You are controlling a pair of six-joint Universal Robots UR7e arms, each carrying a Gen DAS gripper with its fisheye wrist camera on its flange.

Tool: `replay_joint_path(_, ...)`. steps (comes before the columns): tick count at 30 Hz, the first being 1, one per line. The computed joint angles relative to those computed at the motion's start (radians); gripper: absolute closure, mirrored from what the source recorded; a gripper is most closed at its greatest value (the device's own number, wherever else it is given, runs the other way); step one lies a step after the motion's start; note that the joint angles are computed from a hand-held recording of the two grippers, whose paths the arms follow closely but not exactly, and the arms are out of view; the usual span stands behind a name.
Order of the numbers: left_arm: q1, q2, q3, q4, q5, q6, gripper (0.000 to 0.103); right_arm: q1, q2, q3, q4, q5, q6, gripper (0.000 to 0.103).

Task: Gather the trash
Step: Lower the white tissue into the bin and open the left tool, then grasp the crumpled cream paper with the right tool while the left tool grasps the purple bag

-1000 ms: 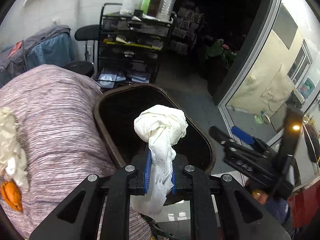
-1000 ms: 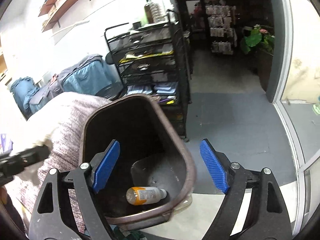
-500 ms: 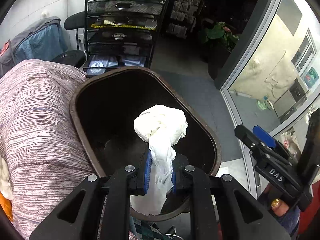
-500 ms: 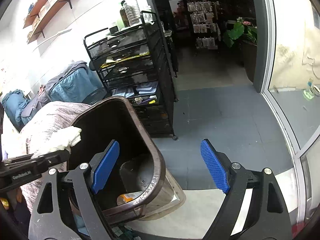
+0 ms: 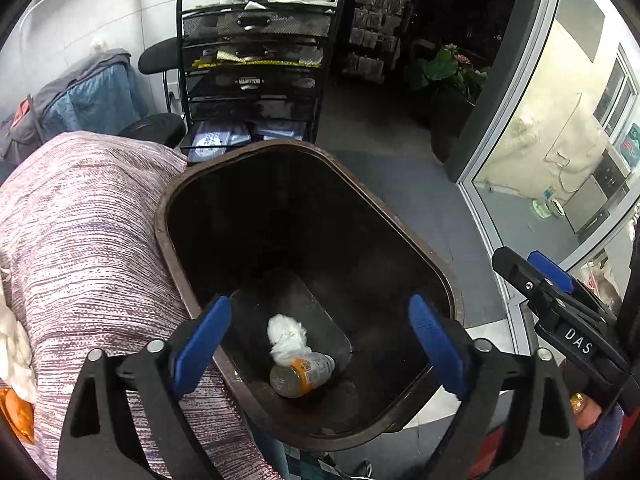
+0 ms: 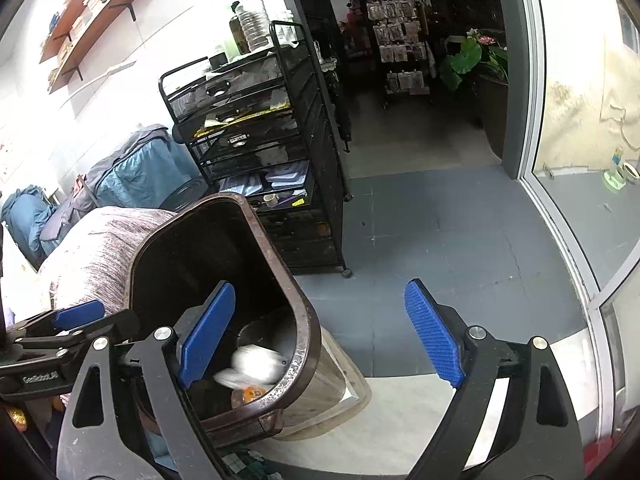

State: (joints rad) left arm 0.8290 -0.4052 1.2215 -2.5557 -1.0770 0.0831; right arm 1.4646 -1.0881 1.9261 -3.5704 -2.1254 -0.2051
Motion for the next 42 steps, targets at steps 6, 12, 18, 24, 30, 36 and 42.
replay_joint_path(6,-0.018,-0.018,0.047,-0.083,0.015,0.065,0.006,-0.004,-0.005,0.005,-0.004,0.017,0.011,0.014)
replay_joint_path(12,-0.033,-0.063,0.117,-0.168,0.021,0.084,0.006,0.005,-0.006,0.009,-0.014,0.031,0.014,0.014)
replay_joint_path(18,-0.049,-0.144,0.229,-0.289,0.026,0.1,0.006,0.024,0.0,0.007,-0.026,0.059,-0.001,0.014)
replay_joint_path(24,-0.053,-0.231,0.352,-0.399,0.043,0.099,0.006,0.05,0.01,0.006,-0.037,0.096,-0.039,0.014)
replay_joint_path(30,-0.036,-0.314,0.448,-0.455,0.098,0.076,0.006,0.081,0.028,-0.01,-0.025,0.122,-0.059,0.014)
replay_joint_path(36,-0.015,-0.382,0.527,-0.492,0.212,0.051,0.006,0.118,0.06,-0.046,0.042,0.161,-0.076,0.014)
replay_joint_path(42,0.019,-0.465,0.6,-0.494,0.289,0.006,0.006,0.163,0.108,-0.096,0.151,0.242,-0.114,0.014)
